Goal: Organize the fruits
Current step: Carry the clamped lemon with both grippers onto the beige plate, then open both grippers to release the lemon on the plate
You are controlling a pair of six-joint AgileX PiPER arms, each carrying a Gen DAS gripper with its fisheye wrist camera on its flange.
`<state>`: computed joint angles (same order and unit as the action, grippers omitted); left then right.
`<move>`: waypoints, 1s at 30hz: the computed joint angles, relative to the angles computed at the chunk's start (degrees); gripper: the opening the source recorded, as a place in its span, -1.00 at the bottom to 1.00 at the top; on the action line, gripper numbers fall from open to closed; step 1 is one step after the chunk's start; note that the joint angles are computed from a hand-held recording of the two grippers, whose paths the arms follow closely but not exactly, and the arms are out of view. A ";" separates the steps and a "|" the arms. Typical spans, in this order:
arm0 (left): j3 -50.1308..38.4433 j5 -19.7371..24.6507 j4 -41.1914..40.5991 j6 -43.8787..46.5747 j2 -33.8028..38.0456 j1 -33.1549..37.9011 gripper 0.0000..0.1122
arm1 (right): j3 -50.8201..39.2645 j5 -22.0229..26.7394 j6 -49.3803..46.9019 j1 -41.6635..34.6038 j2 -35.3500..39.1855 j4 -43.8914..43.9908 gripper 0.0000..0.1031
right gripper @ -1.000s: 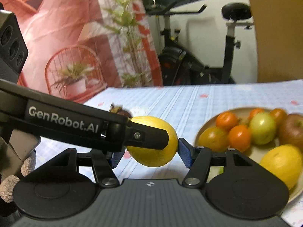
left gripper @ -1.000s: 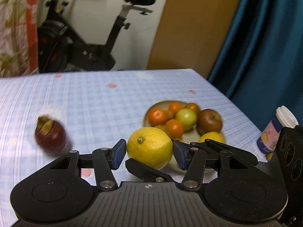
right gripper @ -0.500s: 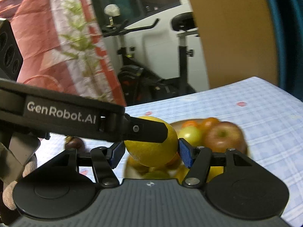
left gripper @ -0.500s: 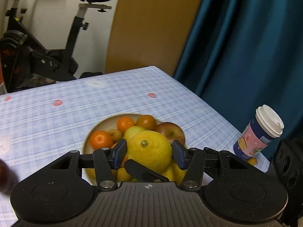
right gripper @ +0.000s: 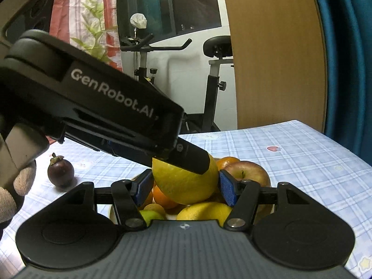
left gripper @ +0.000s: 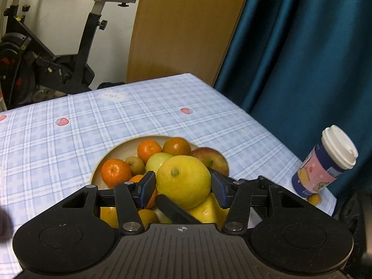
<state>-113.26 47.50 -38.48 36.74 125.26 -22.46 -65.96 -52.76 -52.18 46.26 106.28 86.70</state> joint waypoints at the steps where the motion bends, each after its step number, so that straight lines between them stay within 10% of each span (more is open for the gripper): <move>1: -0.04 -0.02 0.06 -0.18 0.06 -0.01 -0.03 | 0.08 -0.32 0.21 0.17 0.11 -0.05 0.22; 30: 6.61 -1.95 -2.90 0.80 -4.89 3.81 0.00 | -2.78 0.83 -5.54 0.21 1.58 3.05 0.52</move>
